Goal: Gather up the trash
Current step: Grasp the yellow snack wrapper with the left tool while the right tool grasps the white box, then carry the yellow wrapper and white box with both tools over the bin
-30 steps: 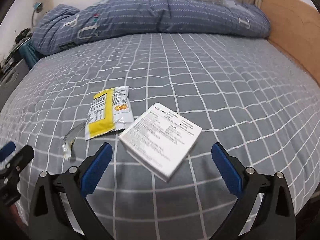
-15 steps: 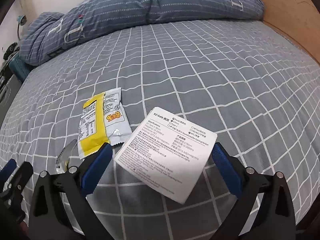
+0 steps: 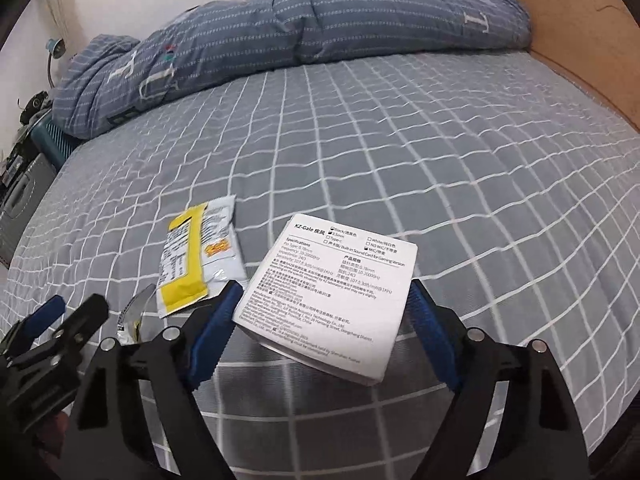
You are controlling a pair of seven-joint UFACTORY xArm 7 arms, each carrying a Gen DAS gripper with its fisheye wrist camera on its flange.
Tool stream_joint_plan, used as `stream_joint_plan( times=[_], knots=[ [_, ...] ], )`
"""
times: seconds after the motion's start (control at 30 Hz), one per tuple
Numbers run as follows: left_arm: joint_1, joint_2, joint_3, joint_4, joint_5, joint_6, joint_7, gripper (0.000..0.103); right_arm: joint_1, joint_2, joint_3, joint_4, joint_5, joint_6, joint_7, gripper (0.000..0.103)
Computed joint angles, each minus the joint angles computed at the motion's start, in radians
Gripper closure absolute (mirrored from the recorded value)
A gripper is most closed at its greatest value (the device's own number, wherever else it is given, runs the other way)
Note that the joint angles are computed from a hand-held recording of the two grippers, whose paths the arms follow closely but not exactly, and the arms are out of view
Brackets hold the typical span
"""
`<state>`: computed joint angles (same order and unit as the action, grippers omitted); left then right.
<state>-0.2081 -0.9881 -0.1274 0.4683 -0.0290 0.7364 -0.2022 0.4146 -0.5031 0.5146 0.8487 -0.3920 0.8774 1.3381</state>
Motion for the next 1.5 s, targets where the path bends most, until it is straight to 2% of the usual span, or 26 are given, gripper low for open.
stream_joint_plan(
  times=[0.23, 0.37, 0.73, 0.93, 1.2, 1.3, 1.5],
  knots=[
    [-0.027, 0.135, -0.053, 0.047, -0.018, -0.078, -0.072, 0.006, 0.001, -0.139, -0.041, -0.073, 0.019, 0.010, -0.084, 0.024],
    [-0.040, 0.228, -0.071, 0.082, -0.022, -0.129, -0.124, 0.006, -0.007, -0.203, -0.056, -0.123, 0.061, -0.019, -0.127, 0.024],
    [-0.040, 0.386, -0.106, 0.139, 0.062, -0.169, -0.232, 0.008, -0.031, -0.236, -0.082, -0.197, 0.165, -0.087, -0.222, 0.024],
    [-0.039, 0.431, -0.106, 0.161, 0.112, -0.160, -0.242, 0.022, -0.040, -0.228, -0.073, -0.197, 0.186, -0.104, -0.235, 0.024],
    [-0.060, 0.454, -0.080, 0.165, 0.120, -0.166, -0.205, 0.050, -0.048, -0.224, -0.065, -0.186, 0.191, -0.100, -0.239, 0.024],
    [-0.066, 0.444, -0.070, 0.156, 0.106, -0.171, -0.191, 0.057, -0.050, -0.218, -0.061, -0.179, 0.190, -0.098, -0.240, 0.024],
    [-0.058, 0.428, -0.078, 0.155, 0.103, -0.170, -0.192, 0.062, -0.053, -0.203, -0.054, -0.160, 0.181, -0.095, -0.240, 0.024]
  ],
)
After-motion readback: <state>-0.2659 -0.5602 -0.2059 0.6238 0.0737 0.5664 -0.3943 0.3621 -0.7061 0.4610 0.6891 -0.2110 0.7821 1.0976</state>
